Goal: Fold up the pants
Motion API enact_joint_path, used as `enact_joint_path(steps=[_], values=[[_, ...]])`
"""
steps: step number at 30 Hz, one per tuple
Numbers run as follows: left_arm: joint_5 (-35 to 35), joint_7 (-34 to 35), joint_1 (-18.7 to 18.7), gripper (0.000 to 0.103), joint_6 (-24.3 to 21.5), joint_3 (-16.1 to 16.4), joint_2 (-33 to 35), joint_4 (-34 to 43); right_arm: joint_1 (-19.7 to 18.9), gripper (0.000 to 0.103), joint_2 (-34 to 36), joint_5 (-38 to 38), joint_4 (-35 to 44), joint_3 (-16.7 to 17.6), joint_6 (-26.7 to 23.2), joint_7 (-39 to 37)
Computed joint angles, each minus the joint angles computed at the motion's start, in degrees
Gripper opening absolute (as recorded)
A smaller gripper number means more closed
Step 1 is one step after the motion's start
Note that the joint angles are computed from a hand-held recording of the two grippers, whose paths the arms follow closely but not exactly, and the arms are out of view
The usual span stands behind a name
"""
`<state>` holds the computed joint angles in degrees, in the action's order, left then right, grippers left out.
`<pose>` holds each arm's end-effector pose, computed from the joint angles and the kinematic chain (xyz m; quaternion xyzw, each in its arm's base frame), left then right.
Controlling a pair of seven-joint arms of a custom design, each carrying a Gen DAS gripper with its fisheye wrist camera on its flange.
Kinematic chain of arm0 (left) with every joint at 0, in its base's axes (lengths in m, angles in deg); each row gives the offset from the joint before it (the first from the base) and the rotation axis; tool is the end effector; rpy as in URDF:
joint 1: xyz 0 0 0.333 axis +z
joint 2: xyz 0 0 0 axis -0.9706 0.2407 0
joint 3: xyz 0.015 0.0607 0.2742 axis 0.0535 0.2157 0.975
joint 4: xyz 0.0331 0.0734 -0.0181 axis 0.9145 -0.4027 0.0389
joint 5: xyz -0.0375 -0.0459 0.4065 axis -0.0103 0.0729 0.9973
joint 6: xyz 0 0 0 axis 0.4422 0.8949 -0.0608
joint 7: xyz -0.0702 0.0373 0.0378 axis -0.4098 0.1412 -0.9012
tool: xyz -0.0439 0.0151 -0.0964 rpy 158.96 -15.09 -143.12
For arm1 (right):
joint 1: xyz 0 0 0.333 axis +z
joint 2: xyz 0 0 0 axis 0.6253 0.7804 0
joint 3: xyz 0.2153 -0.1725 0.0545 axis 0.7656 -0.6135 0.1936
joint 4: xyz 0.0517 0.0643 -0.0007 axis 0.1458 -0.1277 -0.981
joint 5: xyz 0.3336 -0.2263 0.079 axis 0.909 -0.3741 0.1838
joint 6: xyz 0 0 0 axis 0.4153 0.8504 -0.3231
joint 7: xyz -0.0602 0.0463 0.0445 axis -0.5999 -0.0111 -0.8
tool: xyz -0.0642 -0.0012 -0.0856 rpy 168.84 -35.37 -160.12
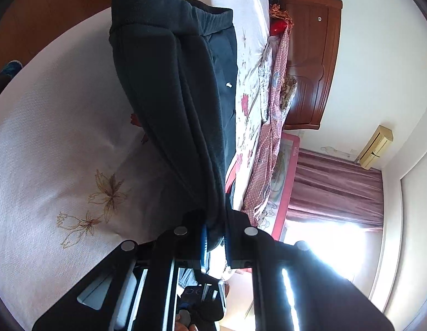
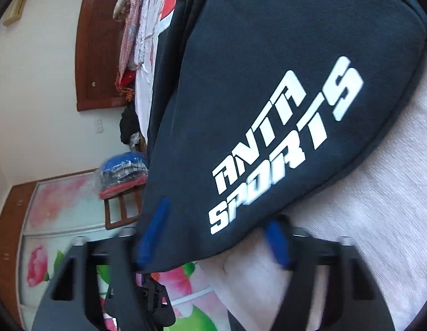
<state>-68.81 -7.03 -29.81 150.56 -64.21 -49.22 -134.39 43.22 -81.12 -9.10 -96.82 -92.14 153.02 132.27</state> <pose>0.4451 -0.3731 0.5079 0.8210 0.0202 0.5615 0.1009 0.5704 0.0890 0.4823 -0.5189 0.6837 0.3724 0.3531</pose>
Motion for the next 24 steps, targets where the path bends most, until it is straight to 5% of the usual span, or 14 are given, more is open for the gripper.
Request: enact_joint_path(steps=[5, 10, 18, 22, 24], values=[[0.97, 0.64, -5.01, 0.008, -3.82, 2.95, -0.45, -0.78, -0.20, 0.006, -1.41, -0.01, -0.89, -0.46, -1.06, -8.00], [3.80, 0.78, -11.66, 0.008, -11.91, 5.30, -0.13, 1.32, -2.17, 0.006, -2.45, 0.14, 1.86, -2.77, -8.52, -14.86], [6.56, 0.98, -20.90, 0.009, -25.35, 3.65, 4.45, 7.52, -7.39, 0.006, -3.29, -5.80, 2.02, -6.13, -21.86, -22.60], [5.01, 3.32, -26.48, 0.014, -34.73, 3.24, 11.77, 9.11, -8.34, 0.007, -3.41, -11.09, -0.16, -5.81, -23.06, -27.50], [2.65, 4.08, -30.50, 0.015, -36.18, 5.50, 15.82, 8.48, -8.06, 0.016, -3.43, -18.24, -0.75, -4.54, -19.69, -28.52]])
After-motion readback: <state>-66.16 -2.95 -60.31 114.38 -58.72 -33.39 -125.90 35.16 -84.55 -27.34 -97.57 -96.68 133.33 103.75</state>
